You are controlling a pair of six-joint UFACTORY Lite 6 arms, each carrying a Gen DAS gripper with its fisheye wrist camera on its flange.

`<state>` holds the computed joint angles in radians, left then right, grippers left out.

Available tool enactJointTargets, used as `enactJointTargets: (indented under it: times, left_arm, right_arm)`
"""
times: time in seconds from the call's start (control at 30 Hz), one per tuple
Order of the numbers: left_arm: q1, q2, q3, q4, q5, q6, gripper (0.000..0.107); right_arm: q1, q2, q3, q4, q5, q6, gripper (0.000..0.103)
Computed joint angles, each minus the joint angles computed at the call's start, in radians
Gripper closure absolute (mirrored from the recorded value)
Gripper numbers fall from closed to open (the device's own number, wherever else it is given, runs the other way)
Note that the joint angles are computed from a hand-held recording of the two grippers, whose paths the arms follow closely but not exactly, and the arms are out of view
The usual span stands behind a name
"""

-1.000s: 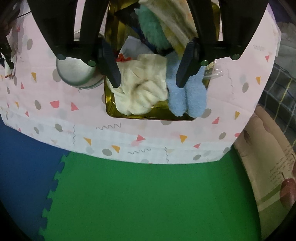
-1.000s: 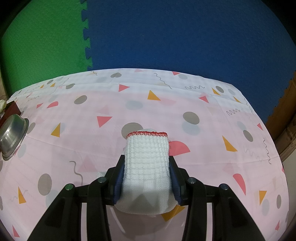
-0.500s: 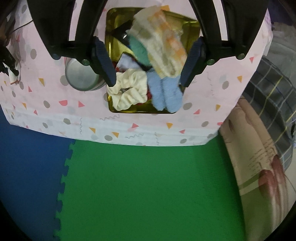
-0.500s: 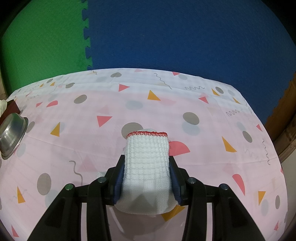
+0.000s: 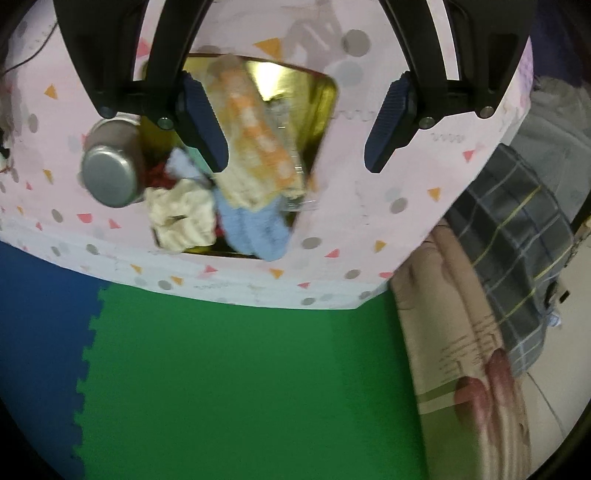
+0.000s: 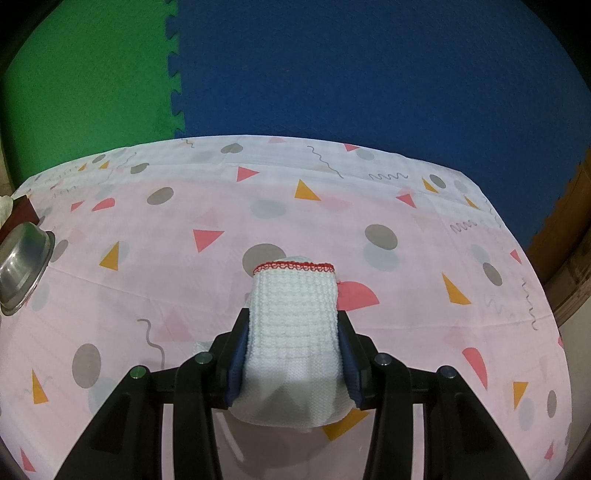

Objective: Organize soft objects
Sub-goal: 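Lift the left tool away from the gold tin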

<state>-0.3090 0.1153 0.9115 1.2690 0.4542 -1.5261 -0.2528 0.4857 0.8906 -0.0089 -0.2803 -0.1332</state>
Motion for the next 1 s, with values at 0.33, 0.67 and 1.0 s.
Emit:
enactJointTargets:
  times: [0.33,0.67,1.0]
  left_arm:
    - [0.053,-0.032,-0.112,0.179,-0.005,-0.204,0.033]
    - [0.072,-0.05,-0.158,0.27,0.018,-0.317,0.03]
    - [0.085,-0.027,-0.168,0.304,0.029,-0.351,0.028]
  right_arm:
    - [0.005,0.0,0.003,0.042,0.009,-0.024,0.058]
    - [0.042,-0.01,0.008,0.318,0.037,-0.227,0.06]
    - [0.098,-0.101,-0.054,0.542,0.071,-0.418,0.068]
